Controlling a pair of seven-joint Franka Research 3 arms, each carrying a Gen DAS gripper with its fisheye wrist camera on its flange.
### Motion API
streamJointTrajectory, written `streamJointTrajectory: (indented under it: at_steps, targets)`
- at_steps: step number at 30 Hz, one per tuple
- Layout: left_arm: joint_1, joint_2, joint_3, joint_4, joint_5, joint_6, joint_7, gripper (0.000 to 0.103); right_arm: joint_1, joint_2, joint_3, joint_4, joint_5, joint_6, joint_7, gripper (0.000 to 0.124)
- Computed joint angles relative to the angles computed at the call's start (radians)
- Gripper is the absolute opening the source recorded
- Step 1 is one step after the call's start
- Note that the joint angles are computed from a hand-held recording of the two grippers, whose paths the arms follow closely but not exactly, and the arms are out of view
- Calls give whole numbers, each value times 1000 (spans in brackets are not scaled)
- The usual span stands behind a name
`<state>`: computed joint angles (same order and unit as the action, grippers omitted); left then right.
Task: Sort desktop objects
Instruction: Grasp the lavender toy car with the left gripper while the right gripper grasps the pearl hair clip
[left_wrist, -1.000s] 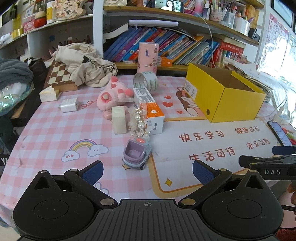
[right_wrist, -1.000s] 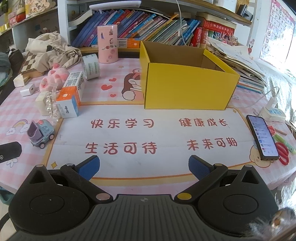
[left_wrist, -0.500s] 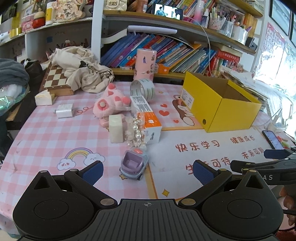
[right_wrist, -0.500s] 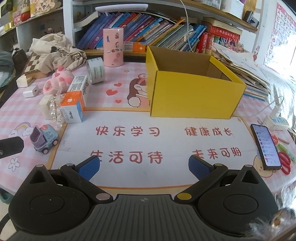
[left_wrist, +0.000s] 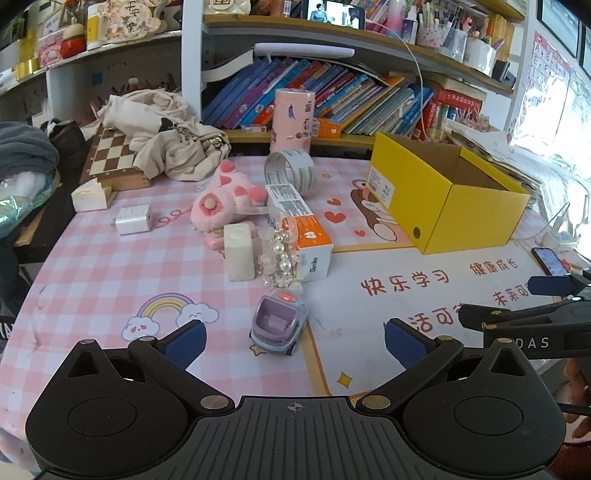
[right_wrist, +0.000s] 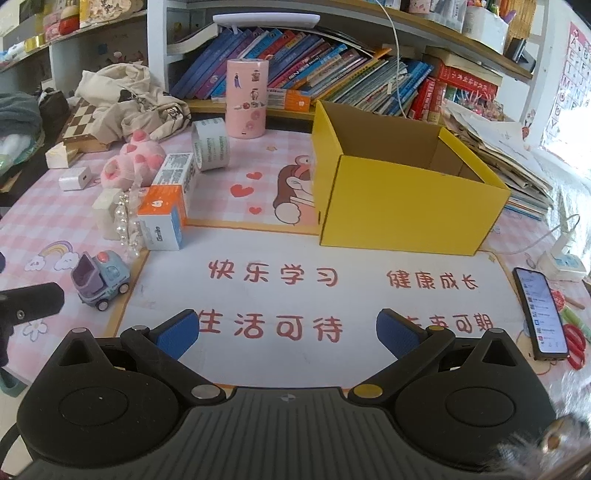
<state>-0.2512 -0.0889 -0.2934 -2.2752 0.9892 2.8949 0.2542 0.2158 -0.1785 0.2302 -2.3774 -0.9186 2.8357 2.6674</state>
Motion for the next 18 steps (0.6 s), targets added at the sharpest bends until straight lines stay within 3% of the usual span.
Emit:
streamJointTrajectory:
  at_steps: [11,15,18]
  targets:
    - [3,7,4,13,37,3,-45,103,-12,58,-29,33,21,133,-61,103]
    - [-1,21,5,29,9,-34,-50,103,-1,97,-51,59,58,188,-147,101]
    - [-14,38,5,51,-24,-83,-41,102,24,131,-78,80,164,223,-291,98]
